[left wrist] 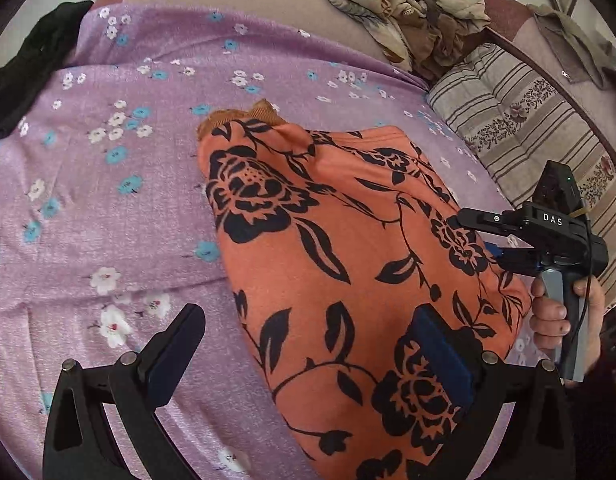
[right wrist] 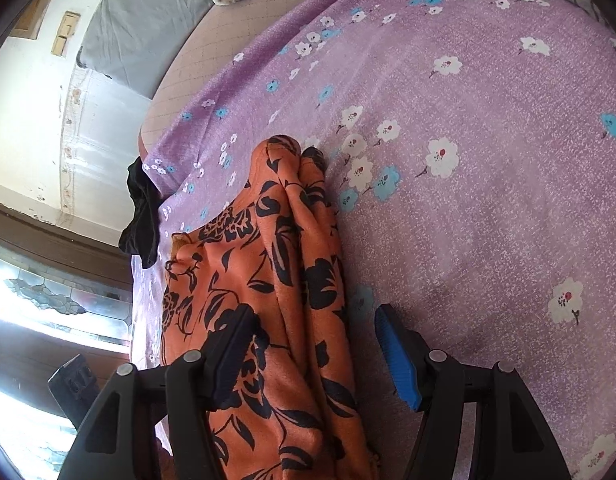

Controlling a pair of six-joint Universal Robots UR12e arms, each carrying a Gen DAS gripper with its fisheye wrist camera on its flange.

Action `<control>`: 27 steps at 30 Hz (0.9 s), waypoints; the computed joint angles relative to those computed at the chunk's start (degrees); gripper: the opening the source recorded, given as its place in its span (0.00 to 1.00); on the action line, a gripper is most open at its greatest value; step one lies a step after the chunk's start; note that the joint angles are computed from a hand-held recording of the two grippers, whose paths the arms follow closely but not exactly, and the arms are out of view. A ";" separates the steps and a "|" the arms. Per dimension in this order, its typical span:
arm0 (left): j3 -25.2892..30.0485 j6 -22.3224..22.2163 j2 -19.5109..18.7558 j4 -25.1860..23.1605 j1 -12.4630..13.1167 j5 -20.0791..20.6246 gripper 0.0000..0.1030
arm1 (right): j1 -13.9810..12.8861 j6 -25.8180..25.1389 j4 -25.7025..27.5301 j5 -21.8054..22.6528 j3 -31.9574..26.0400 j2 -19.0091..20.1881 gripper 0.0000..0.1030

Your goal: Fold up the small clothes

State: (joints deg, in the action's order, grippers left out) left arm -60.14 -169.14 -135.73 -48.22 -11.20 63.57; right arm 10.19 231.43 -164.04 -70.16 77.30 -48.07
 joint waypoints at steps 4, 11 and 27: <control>2.32 -0.35 -1.40 -5.57 0.22 -3.03 1.00 | -0.26 0.88 -2.60 2.68 -0.02 0.79 0.68; 3.87 -2.05 -2.69 -8.67 0.73 -8.60 1.00 | -0.10 -0.44 -3.92 6.96 -1.55 2.41 0.70; 3.60 -7.38 -2.96 -5.44 1.76 -12.59 0.59 | 3.99 -9.35 3.55 -5.38 -5.40 1.65 0.47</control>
